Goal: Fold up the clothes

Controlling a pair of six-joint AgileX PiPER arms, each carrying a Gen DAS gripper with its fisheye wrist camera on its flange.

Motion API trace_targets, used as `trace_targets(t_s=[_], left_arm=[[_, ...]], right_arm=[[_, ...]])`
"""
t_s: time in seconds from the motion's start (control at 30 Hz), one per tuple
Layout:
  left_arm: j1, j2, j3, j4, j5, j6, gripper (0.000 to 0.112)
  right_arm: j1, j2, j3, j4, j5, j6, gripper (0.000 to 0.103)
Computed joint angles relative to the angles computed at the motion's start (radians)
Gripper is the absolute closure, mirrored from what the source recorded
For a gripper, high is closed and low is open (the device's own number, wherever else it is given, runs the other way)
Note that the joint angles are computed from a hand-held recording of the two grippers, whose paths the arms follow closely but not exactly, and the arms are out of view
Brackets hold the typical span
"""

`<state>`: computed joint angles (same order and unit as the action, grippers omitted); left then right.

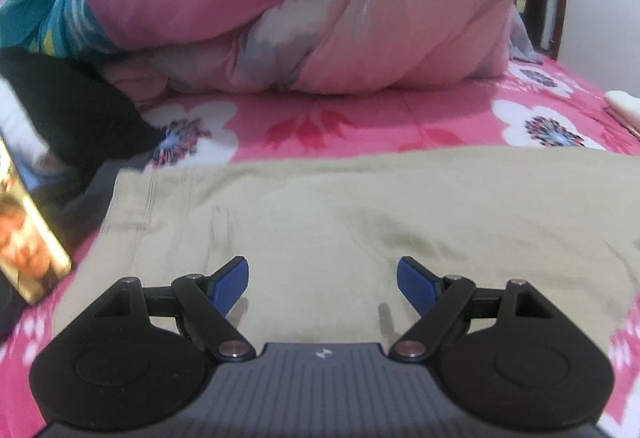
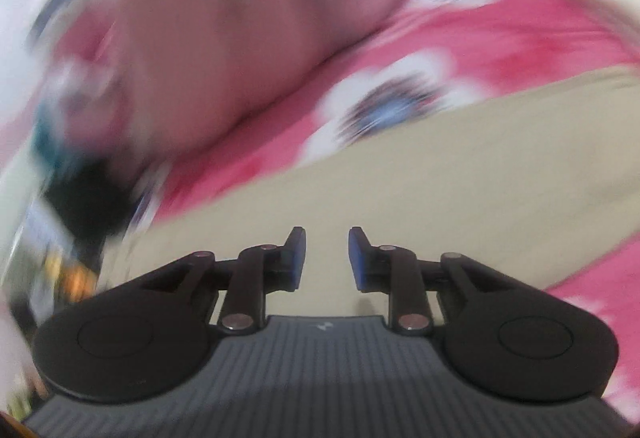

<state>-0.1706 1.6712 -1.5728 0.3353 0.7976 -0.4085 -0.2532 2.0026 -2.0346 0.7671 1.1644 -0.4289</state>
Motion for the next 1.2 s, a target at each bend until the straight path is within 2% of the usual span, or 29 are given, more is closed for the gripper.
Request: trace_targets(t_s=[0.1,0.17,0.23,0.33,0.37,0.47,0.6,0.73,0.8,0.87,0.97,1.03,1.1,1.13,1.17,1.2], left_arm=[[-0.011,-0.075,0.087,-0.01,0.011,-0.031,0.03],[-0.008,-0.127,0.139,-0.018,0.017,-0.054,0.03],[0.01,-0.174,0.182,-0.045,0.017,-0.062,0.03],[0.061,-0.233,0.233,-0.103,0.003,-0.049,0.03],[0.084,-0.251,0.25,-0.127,-0.008,-0.04,0.03],[0.162,-0.281,0.286,-0.206,-0.041,-0.028,0.03],[0.3,-0.302,0.32,-0.405,-0.086,0.037,0.03],[0.382,-0.296,0.33,-0.506,-0.106,0.078,0.03],[0.41,-0.281,0.329,-0.54,-0.116,0.091,0.03],[0.427,-0.262,0.325,-0.568,-0.131,0.107,0.032],[0.433,-0.227,0.309,-0.575,-0.137,0.106,0.038],[0.42,-0.208,0.299,-0.535,-0.142,0.068,0.043],[0.4,-0.2,0.302,-0.477,-0.159,0.018,0.049],[0.394,-0.196,0.3,-0.455,-0.163,0.0,0.052],[0.391,-0.192,0.297,-0.438,-0.163,-0.012,0.052],[0.388,-0.187,0.294,-0.422,-0.162,-0.025,0.053]], right_arm=[[0.127,-0.102,0.245,-0.017,-0.164,-0.189,0.081],[0.153,-0.134,0.364,0.008,-0.237,-0.279,0.08],[0.131,-0.152,0.456,0.038,-0.276,-0.316,0.08],[0.041,-0.204,0.559,0.14,-0.261,-0.351,0.08],[0.026,-0.232,0.578,0.11,-0.272,-0.316,0.079],[0.038,-0.331,0.661,0.001,-0.378,-0.277,0.076],[0.079,-0.419,0.728,0.131,-0.382,-0.467,0.073],[0.226,-0.498,0.809,0.236,-0.435,-0.773,0.057],[0.316,-0.51,0.827,0.241,-0.468,-0.876,0.055],[0.405,-0.505,0.834,0.193,-0.513,-0.935,0.054],[0.522,-0.492,0.855,0.057,-0.643,-0.942,0.054],[0.575,-0.475,0.86,-0.066,-0.725,-0.887,0.056],[0.603,-0.456,0.856,-0.172,-0.764,-0.823,0.061],[0.608,-0.445,0.849,-0.214,-0.766,-0.792,0.074],[0.614,-0.434,0.841,-0.259,-0.767,-0.759,0.093],[0.617,-0.432,0.848,-0.286,-0.786,-0.746,0.102]])
